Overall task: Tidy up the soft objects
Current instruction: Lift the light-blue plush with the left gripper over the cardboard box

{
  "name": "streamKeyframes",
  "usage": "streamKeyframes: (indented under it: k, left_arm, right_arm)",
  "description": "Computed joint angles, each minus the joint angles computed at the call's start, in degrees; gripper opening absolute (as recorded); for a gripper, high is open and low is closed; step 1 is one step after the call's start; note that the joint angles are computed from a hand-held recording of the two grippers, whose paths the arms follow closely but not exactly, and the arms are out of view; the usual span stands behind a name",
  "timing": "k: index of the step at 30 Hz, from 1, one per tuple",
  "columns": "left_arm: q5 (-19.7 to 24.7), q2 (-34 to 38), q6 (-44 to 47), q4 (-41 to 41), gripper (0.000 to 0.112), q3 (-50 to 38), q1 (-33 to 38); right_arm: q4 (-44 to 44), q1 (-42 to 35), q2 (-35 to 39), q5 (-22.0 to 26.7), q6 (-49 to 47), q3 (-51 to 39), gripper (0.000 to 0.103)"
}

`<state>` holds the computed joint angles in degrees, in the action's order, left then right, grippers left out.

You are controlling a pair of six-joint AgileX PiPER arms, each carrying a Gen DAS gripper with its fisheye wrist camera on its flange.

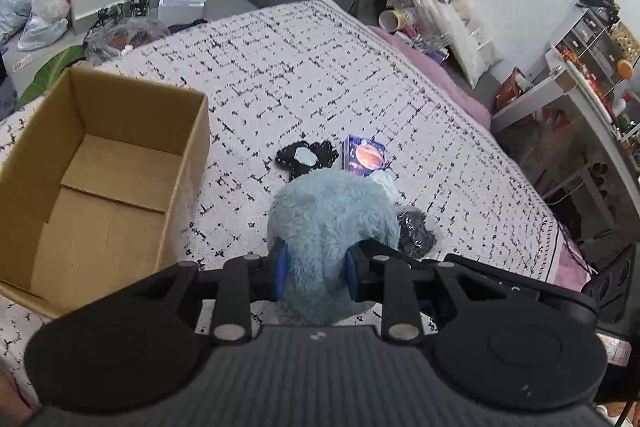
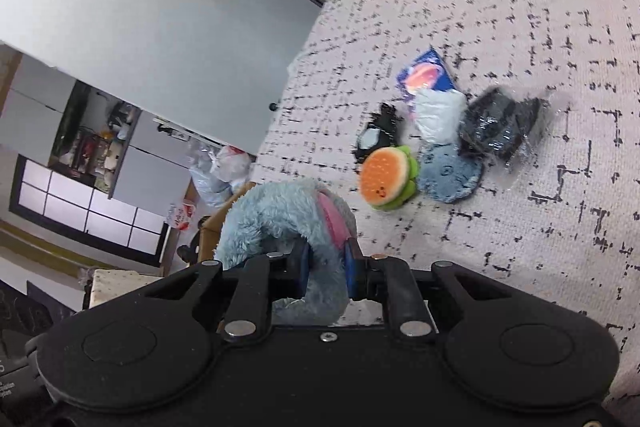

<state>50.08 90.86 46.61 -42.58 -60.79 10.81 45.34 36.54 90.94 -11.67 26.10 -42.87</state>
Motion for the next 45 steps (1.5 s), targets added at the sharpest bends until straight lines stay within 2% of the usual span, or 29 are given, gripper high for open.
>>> streamKeyframes:
  k: [7, 13, 16, 20, 24, 40, 45]
  left_arm:
    - [2.8, -2.7, 1.3, -0.7, 0.028, -0.7, 3.3]
    - [5.0, -3.8, 2.9, -1.8, 0.028, -1.6, 6.1]
    - [5.9, -3.9, 3.6, -2.4, 0.028, -2.0, 7.4]
    - [7.2, -3.9, 5.0, -3.5, 0.028, -2.6, 9.3]
    - [8.1, -3.0, 5.3, -3.8, 0.028, -3.8, 11.3]
    - [10.0, 3.4, 6.8, -3.9, 0.028, -8.6, 17.9]
    - [8.6, 5.8, 5.3, -2.5, 0.027, -10.0, 18.9]
  right_arm:
    - [23.0, 4.8, -0.8, -3.4, -24.7, -3.1, 0.017]
    - [30.9, 8.0, -0.3, -7.3, -33.4, -5.3, 0.017]
    - [32.1, 8.8, 0.0, -8.1, -35.6, -6.4, 0.017]
    - [30.5, 9.3, 0.9, -8.4, -33.7, -7.6, 0.017]
    - [34.4, 10.9, 3.0, -9.5, -39.0, -10.7, 0.017]
    - [36.4, 11.3, 11.4, -6.1, -42.5, -20.3, 0.017]
    - [43.3, 11.2, 15.6, -3.5, -50.5, -25.4, 0.018]
